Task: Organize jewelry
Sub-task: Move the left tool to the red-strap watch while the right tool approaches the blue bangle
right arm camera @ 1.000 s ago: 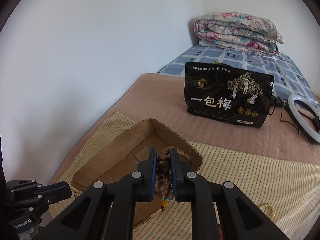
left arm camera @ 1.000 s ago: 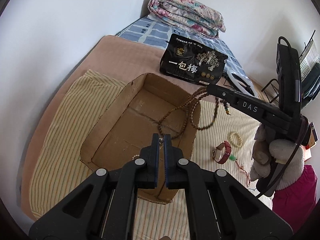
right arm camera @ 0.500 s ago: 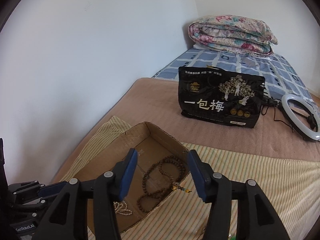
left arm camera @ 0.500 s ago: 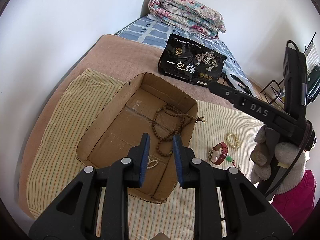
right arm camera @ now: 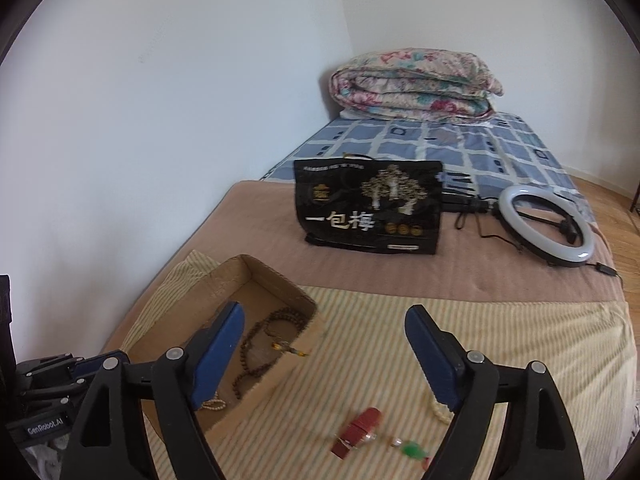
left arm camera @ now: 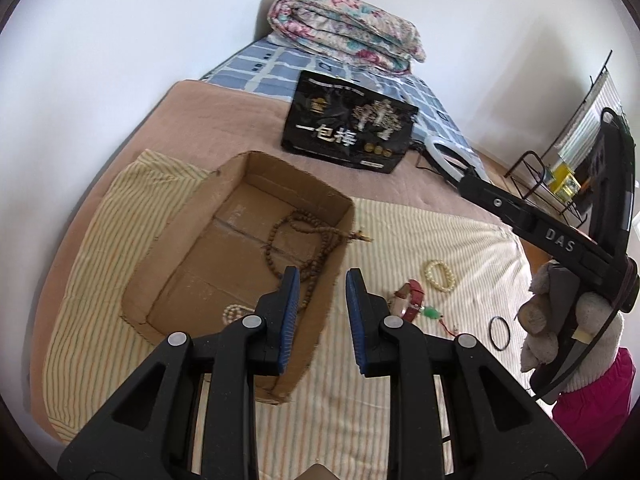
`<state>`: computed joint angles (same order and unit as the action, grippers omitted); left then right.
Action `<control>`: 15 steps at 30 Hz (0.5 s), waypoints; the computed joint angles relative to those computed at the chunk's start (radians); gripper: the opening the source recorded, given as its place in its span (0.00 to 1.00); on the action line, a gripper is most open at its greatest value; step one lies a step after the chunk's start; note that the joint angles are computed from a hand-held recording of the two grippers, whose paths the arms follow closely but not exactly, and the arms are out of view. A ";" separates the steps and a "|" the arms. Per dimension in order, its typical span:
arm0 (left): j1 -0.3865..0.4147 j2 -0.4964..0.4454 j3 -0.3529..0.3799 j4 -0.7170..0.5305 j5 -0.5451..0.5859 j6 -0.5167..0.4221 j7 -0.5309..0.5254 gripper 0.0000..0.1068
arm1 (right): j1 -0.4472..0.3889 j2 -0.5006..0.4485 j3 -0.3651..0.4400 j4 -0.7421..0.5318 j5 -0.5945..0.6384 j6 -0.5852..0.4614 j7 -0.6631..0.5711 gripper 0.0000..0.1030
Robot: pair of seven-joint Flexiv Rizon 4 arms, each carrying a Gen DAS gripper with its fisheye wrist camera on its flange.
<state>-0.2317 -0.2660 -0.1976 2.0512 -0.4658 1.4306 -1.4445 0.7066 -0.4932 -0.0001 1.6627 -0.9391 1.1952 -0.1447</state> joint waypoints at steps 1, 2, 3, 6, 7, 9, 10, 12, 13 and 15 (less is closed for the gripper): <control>-0.005 -0.003 0.000 -0.005 0.005 -0.005 -0.003 0.24 | 0.001 0.019 -0.007 0.023 -0.013 -0.003 0.015 0.86; -0.009 -0.007 0.000 -0.012 0.009 -0.010 -0.006 0.29 | 0.001 0.036 -0.010 0.044 -0.027 -0.008 0.031 0.88; -0.012 -0.009 -0.005 -0.014 0.009 -0.006 -0.006 0.39 | -0.003 0.052 -0.012 0.063 -0.043 -0.012 0.049 0.89; -0.027 -0.018 -0.007 -0.025 0.026 0.002 -0.010 0.44 | -0.030 0.104 -0.002 0.129 -0.095 -0.008 0.112 0.90; -0.031 -0.021 -0.007 -0.030 0.033 0.000 -0.011 0.44 | -0.042 0.120 0.004 0.149 -0.108 -0.009 0.129 0.90; -0.037 -0.029 -0.017 -0.040 0.039 -0.003 -0.008 0.44 | -0.064 0.153 0.016 0.186 -0.146 -0.014 0.170 0.90; -0.036 -0.032 -0.026 -0.044 0.035 -0.007 -0.001 0.44 | -0.076 0.167 0.024 0.203 -0.163 -0.017 0.189 0.91; -0.046 -0.043 -0.031 -0.059 0.039 -0.019 0.000 0.44 | -0.103 0.200 0.044 0.242 -0.190 -0.024 0.222 0.91; -0.052 -0.051 -0.033 -0.069 0.044 -0.028 0.000 0.44 | -0.117 0.221 0.052 0.264 -0.207 -0.030 0.244 0.91; -0.052 -0.059 -0.049 -0.076 0.033 -0.036 0.011 0.44 | -0.144 0.252 0.071 0.301 -0.236 -0.036 0.283 0.91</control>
<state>-0.2833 -0.3249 -0.2463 1.9752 -0.4333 1.3949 -1.4340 0.5623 -0.2411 0.0712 1.9638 -1.1749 1.1592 0.1383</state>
